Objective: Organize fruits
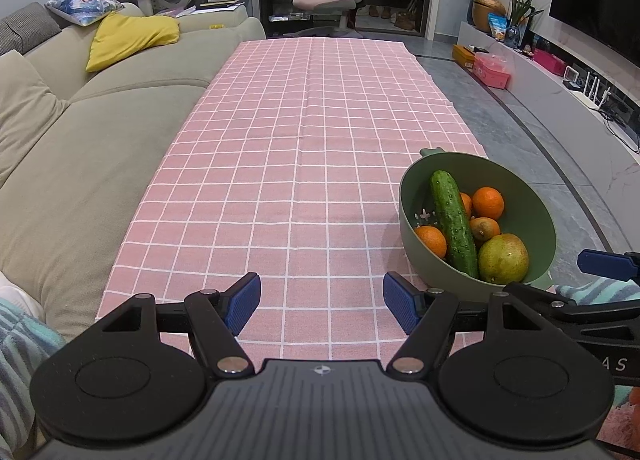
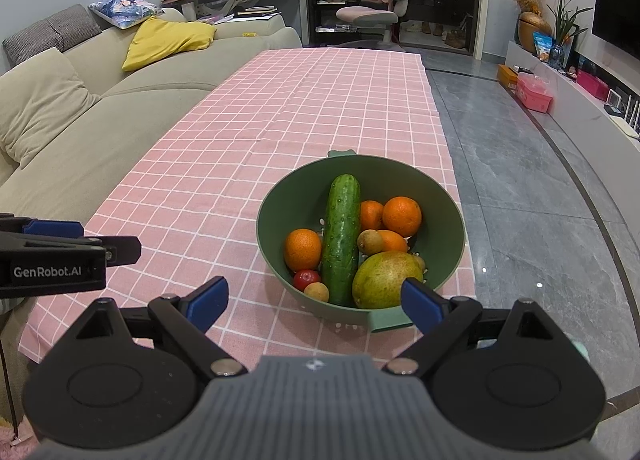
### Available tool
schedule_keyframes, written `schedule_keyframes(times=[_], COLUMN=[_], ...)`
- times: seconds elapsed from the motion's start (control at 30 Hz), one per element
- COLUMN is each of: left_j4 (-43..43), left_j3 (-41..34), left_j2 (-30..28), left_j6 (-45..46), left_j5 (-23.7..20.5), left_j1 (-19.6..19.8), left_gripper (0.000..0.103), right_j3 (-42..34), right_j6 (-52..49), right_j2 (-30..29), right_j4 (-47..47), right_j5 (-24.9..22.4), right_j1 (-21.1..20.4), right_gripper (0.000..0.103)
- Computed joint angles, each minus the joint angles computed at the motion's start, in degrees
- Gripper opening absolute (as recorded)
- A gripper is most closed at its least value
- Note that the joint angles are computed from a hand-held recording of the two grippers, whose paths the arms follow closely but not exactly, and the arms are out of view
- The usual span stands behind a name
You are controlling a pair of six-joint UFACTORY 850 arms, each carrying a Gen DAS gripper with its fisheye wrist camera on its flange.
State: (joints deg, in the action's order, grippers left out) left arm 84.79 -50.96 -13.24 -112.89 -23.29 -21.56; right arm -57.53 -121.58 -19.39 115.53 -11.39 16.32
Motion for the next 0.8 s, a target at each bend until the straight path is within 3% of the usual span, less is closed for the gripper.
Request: schedule_keyframes(times=[0.8], left_j4=[1.98], left_j3=[0.64], left_j2=[0.45], left_j6=[-1.88], left_j5=[0.17], left_j1=[0.41], left_gripper=[0.082], right_j3=[0.05], right_j6=[0.51], right_j2=[0.05], right_j4=[-0.59], right_j5=[-0.15], right_j1=[-0.02], right_gripper=[0.090])
